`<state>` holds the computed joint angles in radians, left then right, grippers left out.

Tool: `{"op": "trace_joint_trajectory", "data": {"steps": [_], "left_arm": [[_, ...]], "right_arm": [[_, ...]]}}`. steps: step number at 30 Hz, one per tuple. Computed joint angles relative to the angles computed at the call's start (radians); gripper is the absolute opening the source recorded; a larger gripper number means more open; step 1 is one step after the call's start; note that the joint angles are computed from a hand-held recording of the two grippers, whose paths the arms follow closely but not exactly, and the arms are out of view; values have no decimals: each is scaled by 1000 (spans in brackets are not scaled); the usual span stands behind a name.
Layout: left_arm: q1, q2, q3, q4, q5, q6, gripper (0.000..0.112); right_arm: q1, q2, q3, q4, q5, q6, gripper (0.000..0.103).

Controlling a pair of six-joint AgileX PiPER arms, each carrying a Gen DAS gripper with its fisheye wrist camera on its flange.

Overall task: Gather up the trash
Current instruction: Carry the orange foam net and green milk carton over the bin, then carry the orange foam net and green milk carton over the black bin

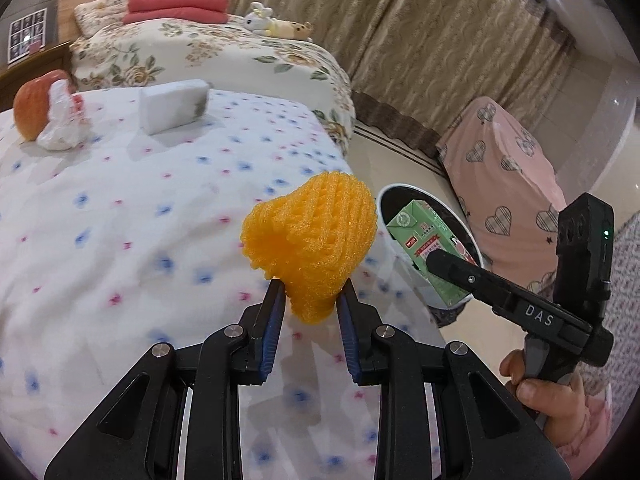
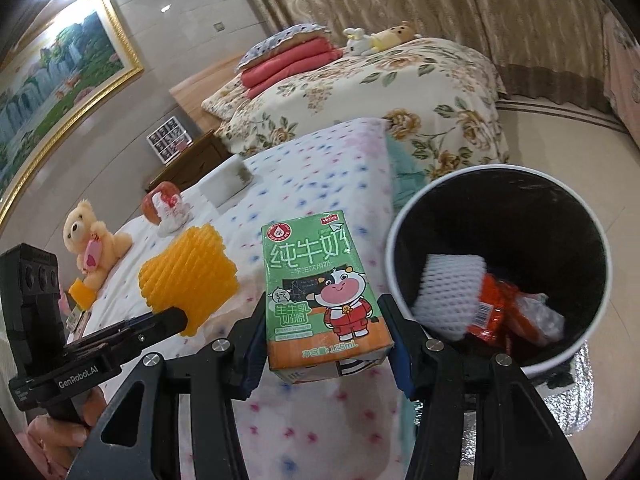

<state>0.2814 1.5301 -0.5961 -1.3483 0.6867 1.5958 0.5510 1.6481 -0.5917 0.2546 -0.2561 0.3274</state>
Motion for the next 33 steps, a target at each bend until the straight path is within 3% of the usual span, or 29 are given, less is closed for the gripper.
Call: {"op": "trace_joint_trajectory", "data": {"steps": [33], "left_arm": [[-399, 30, -100, -8, -178, -136, 25]], "right_arm": [[-258, -136, 177, -335, -57, 282, 52]]}}
